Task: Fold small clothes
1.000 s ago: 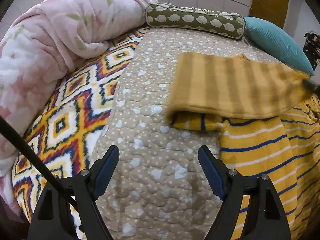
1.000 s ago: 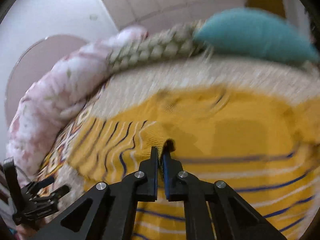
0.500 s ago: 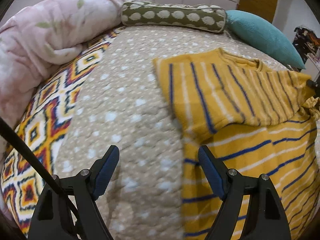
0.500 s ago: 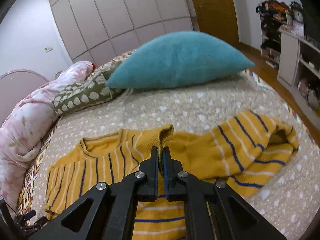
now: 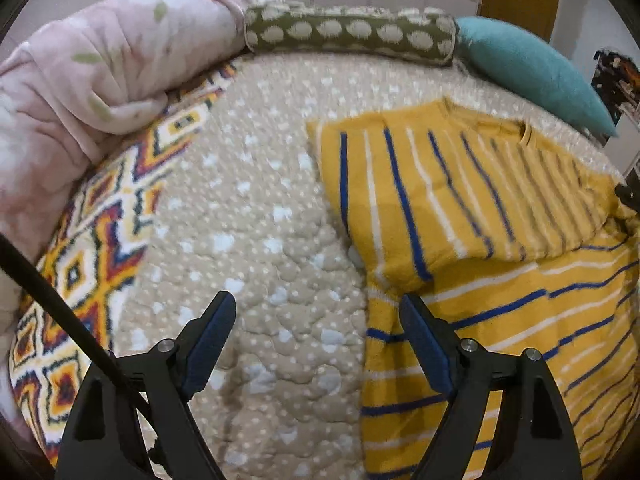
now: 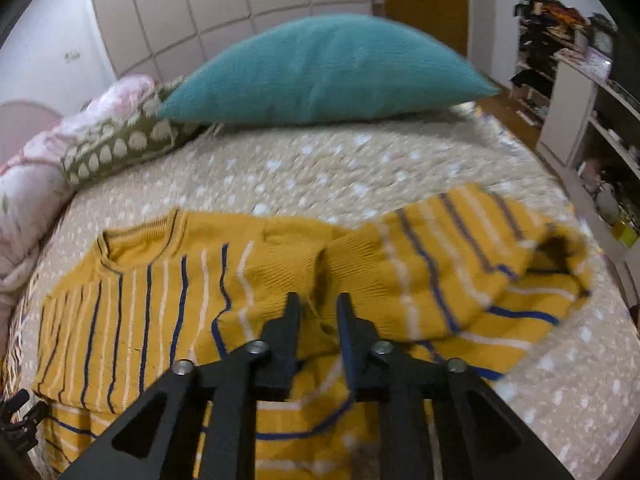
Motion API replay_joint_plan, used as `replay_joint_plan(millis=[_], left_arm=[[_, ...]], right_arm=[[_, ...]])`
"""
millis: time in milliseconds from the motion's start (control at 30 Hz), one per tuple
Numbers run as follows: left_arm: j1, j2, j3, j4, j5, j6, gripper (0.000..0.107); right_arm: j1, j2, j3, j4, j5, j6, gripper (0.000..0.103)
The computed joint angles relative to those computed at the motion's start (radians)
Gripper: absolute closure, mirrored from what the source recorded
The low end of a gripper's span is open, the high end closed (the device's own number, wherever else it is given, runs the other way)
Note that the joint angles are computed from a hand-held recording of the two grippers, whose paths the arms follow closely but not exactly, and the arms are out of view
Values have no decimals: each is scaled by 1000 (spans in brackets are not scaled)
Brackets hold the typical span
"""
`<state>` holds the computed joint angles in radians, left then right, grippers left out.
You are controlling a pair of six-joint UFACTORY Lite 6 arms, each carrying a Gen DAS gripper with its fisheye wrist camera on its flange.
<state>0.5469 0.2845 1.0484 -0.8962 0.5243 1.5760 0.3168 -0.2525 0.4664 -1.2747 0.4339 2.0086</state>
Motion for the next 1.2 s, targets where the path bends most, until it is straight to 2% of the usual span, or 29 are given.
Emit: replay_joint_plan(millis=[100, 200, 267, 333, 433, 500, 567, 667, 733, 933, 1200], left_arm=[[-1, -19, 26, -22, 51, -30, 24], [-61, -11, 44, -11, 31, -102, 23], [-108, 7, 43, -9, -14, -129, 23], [-173, 47, 45, 21, -112, -178, 23], [-224, 108, 53, 85, -211, -248, 23], [-212, 126, 58, 32, -201, -207, 22], [-207, 117, 51, 16, -199, -187, 21], [-208, 85, 24, 5, -208, -167, 21], [-206, 58, 4, -4, -199, -155, 21], [-217, -33, -58, -60, -182, -93, 21], [-254, -110, -109, -36, -159, -140, 21]], right_arm=[[43, -115, -27, 88, 28, -78, 79], [106, -66, 32, 128, 34, -140, 79], [144, 18, 81, 100, 28, -115, 79], [168, 118, 128, 57, 17, -69, 79], [149, 273, 186, 9, -34, -17, 79], [135, 338, 202, -25, -54, 13, 79], [146, 309, 178, -41, -47, 35, 77], [160, 221, 136, 40, -45, -35, 64], [197, 173, 118, 83, -5, -63, 58], [308, 89, 70, 113, 55, -43, 56], [293, 216, 81, 23, -23, 78, 55]])
